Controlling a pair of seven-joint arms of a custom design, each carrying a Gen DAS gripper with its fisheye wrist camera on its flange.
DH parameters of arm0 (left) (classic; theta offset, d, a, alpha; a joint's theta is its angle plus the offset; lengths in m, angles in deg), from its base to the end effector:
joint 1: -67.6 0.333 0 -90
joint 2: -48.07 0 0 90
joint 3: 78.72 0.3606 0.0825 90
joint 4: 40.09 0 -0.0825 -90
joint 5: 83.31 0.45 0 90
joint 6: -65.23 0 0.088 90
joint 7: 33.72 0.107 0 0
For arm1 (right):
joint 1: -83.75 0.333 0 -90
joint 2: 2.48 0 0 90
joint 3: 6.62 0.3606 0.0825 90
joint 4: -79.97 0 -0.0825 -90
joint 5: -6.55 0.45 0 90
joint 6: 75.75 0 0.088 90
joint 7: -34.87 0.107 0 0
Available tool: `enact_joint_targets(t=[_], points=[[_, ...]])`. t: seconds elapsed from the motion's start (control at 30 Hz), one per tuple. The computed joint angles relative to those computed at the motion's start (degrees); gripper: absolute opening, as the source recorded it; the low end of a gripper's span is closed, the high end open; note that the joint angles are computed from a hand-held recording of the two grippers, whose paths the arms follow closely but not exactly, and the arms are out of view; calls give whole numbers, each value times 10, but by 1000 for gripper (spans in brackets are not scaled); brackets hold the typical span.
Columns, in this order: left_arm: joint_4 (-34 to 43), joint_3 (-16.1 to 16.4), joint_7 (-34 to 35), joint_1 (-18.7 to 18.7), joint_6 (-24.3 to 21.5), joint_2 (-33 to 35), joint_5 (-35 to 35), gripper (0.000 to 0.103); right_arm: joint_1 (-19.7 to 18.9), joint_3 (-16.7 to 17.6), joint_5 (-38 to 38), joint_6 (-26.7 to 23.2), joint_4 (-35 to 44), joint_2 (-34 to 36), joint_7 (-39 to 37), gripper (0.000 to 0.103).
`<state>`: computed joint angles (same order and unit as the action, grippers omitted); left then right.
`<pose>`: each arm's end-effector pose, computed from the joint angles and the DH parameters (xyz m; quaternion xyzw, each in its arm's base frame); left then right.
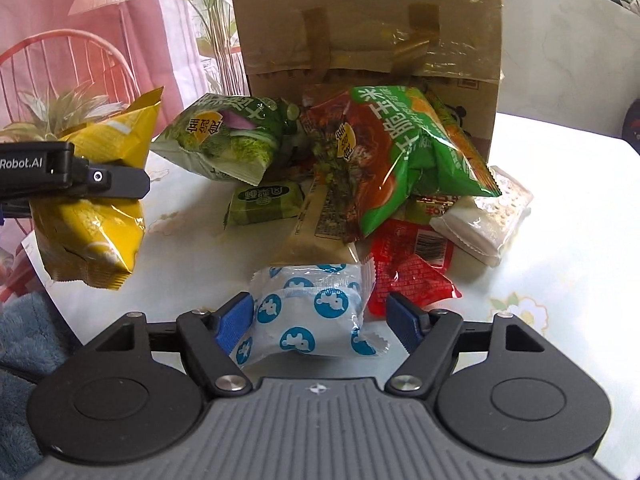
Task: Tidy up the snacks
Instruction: 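Grasp the blue-and-white cow-print packet with the right tool while the left holds the yellow bag, then carry both snacks over the cardboard box and open both tools to drop them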
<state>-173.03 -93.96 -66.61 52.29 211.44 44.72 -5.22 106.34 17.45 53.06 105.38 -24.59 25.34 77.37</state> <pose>0.4828 -0.3011 0.3875 -0.7749 0.4528 -0.3166 0.3072 0.5866 0.4693 0.3601 -0.8161 0.3842 -0.0952 0.4211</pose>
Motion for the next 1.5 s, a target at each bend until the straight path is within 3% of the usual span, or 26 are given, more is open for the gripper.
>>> enact_joint_targets(t=[0.13,0.27,0.37,0.5,0.57,0.67,0.73,0.8,1.23,1.3,1.5], points=[[2,1,5,-1,2,2,-3,83,-24,28,12,-4,6,9,-25,61],[1,0,5,-1,1,-1,0,83,-28,37,19,-5,5,8,-41,56],[0,-2,0,-2,-7,-6,6,83,-61,73,48,-6,4,7,-72,53],[-2,-5,-4,-2,-18,-16,16,83,-141,172,111,27,5,18,-154,50],[-2,-7,-10,-1,-23,-22,26,83,-192,237,125,60,5,34,-189,49],[-2,-9,-16,1,-32,-33,44,83,-271,339,93,114,0,73,-198,48],[-2,-11,-8,3,-39,-40,51,83,-308,385,60,143,-4,98,-188,48],[2,-13,1,4,-49,-44,57,83,-328,409,33,161,-4,112,-172,48],[70,-4,84,30,-44,-41,108,83,-355,433,-123,193,50,146,-95,47],[95,-1,99,33,-38,-28,119,83,-345,426,-143,187,73,154,-85,47],[190,15,171,34,-16,34,142,83,-275,362,-199,153,180,173,-71,47]])
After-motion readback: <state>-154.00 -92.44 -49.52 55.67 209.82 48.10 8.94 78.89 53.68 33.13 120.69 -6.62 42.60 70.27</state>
